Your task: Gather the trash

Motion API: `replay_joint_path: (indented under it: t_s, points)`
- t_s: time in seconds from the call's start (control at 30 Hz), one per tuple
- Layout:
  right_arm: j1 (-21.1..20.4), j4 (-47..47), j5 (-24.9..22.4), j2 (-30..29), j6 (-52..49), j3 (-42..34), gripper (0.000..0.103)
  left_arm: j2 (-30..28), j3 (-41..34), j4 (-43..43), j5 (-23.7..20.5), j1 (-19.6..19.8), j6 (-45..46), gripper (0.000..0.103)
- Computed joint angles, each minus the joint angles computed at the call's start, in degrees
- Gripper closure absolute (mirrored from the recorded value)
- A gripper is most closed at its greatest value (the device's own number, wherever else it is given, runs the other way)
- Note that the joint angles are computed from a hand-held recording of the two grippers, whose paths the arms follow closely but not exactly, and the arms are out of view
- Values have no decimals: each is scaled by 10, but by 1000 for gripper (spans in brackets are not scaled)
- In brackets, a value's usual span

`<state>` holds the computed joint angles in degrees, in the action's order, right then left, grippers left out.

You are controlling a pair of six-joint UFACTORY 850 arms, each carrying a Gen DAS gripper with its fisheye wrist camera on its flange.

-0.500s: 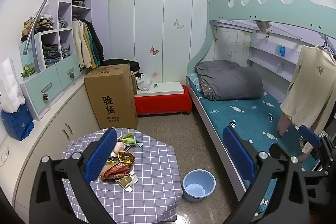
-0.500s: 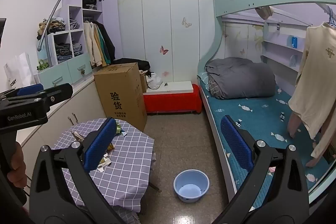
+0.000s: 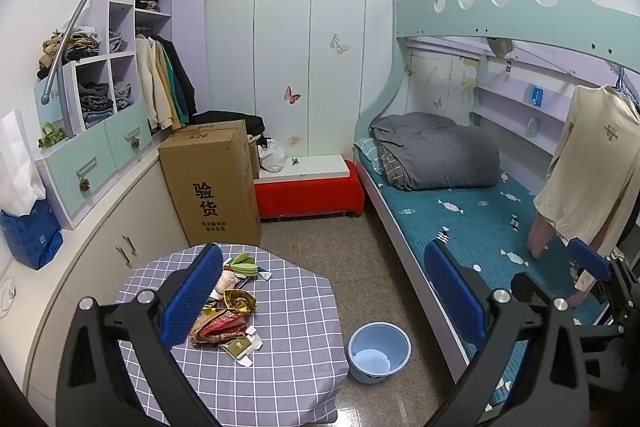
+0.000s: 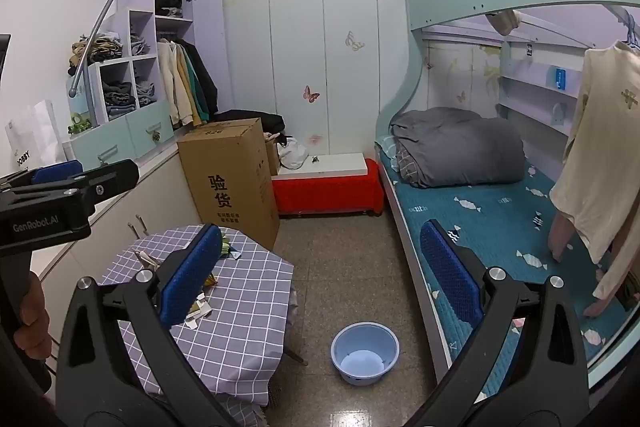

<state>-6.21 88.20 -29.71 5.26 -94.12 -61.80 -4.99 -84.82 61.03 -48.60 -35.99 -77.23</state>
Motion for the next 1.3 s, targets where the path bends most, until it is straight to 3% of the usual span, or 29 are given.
replay_joint_path:
  t_s: [1.3]
  points:
    - [6,5,9,-14,-1,-3,6,-16,0,4,10,3,-5,4]
